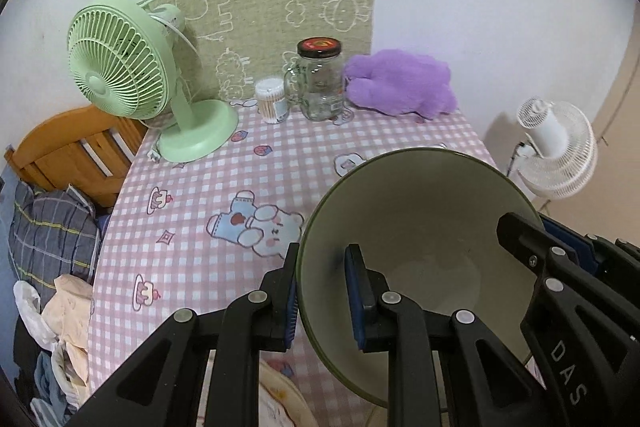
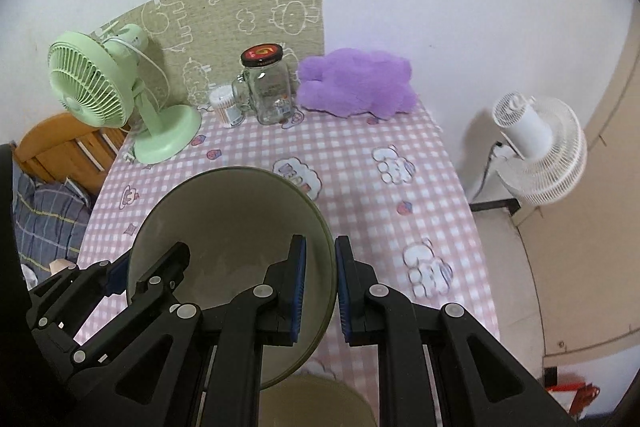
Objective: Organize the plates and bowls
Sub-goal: 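Carry the pale bowl toward the stacked bowls by the plates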
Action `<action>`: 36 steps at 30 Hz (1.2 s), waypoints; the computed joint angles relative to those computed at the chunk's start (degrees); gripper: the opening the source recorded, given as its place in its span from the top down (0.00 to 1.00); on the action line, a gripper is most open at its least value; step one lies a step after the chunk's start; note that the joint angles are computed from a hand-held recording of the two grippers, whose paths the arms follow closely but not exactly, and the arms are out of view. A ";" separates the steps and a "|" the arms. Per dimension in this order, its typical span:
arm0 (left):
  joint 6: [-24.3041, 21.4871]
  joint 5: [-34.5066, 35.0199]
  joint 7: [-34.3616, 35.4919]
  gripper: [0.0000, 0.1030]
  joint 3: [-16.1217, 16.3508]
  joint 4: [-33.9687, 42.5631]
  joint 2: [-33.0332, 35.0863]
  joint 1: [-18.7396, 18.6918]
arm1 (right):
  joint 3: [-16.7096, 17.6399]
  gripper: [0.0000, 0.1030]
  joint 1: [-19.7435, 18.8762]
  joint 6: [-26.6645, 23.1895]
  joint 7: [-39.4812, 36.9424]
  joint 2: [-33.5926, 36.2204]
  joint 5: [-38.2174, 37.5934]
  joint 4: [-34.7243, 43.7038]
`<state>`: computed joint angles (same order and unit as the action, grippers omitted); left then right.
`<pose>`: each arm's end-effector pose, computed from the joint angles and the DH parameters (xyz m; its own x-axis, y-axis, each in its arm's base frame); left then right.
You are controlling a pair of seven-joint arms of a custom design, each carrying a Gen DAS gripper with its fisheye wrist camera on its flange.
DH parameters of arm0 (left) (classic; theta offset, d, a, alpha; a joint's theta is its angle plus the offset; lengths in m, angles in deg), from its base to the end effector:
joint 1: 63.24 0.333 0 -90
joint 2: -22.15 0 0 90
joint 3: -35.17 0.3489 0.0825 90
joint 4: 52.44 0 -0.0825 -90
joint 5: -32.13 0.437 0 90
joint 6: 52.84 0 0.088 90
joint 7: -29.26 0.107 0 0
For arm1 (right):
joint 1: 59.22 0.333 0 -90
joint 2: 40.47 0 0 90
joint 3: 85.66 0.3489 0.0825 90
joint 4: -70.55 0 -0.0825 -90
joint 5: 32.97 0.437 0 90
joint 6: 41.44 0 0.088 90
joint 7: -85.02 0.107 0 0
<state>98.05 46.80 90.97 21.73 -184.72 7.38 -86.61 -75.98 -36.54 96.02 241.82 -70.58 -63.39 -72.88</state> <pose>0.4324 -0.3399 0.5167 -0.3373 -0.9414 -0.0077 -0.7667 0.2794 -0.5780 0.3845 0.2453 0.5151 -0.2642 -0.9634 -0.0447 -0.7632 0.2372 -0.6010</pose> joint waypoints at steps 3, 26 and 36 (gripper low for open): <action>-0.08 -2.46 2.16 0.82 0.74 -2.25 -2.55 -1.54 | 1.07 0.83 0.88 -2.38 1.39 -2.40 0.74 -1.17; -2.27 -5.36 0.46 0.82 0.98 -13.14 -10.50 -8.30 | 0.56 0.83 9.97 -8.07 3.25 -13.48 9.15 -12.08; -2.83 -5.72 -0.86 0.82 0.49 -13.99 -8.99 -8.81 | -0.33 0.83 10.99 -7.18 2.30 -13.35 10.96 -14.29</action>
<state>95.22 41.08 90.11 22.22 -198.72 -1.61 -95.42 -76.31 -25.55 88.83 244.13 -83.93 -52.43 -87.17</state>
